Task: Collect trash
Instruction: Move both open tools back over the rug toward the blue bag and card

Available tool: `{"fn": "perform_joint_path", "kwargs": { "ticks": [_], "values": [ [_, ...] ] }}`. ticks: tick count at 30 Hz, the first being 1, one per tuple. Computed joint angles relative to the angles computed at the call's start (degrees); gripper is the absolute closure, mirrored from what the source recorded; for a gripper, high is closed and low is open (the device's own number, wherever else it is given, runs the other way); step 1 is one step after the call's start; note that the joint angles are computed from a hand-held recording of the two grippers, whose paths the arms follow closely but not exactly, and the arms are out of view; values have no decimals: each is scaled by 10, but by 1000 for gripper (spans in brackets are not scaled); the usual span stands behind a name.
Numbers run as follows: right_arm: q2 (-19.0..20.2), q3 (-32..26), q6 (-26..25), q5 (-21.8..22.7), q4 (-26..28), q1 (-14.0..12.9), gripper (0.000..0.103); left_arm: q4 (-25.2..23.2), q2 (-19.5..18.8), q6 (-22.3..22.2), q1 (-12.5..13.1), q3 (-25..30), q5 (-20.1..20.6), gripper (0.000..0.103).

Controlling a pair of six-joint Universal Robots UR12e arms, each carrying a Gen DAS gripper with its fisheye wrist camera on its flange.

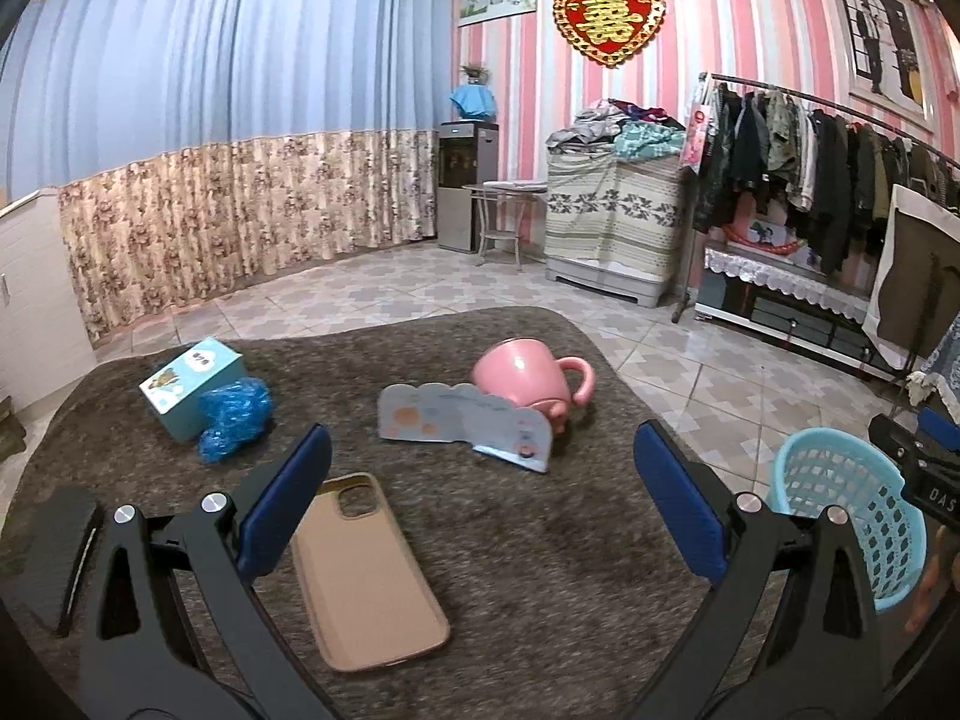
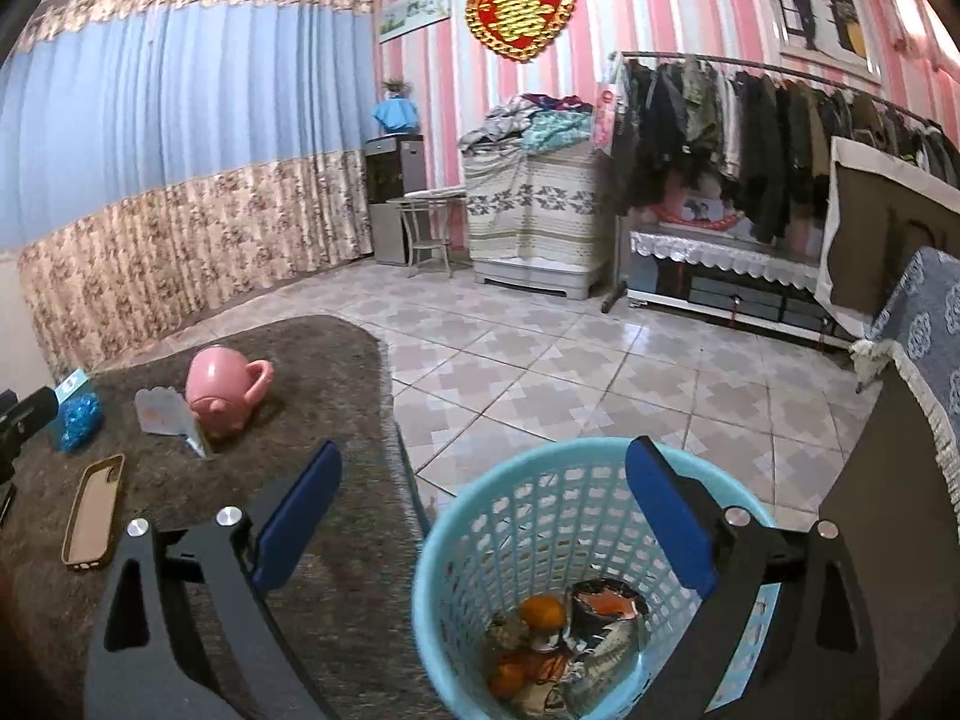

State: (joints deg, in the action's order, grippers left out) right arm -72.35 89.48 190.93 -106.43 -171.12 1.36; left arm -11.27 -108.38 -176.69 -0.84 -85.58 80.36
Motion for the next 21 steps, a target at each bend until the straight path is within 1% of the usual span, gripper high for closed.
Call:
{"fn": "perform_joint_path", "kwargs": {
  "ticks": [7,16,21],
  "values": [
    [5,-9,-10,13,-1,9,9,-2,2,-7,14,-1,3,5],
    [17,-26,-27,15,7,23,9,-2,7,-20,33,-7,5,5],
    [24,-35,-29,17,13,29,9,-5,6,-31,44,-6,4,5]
  ]
}}
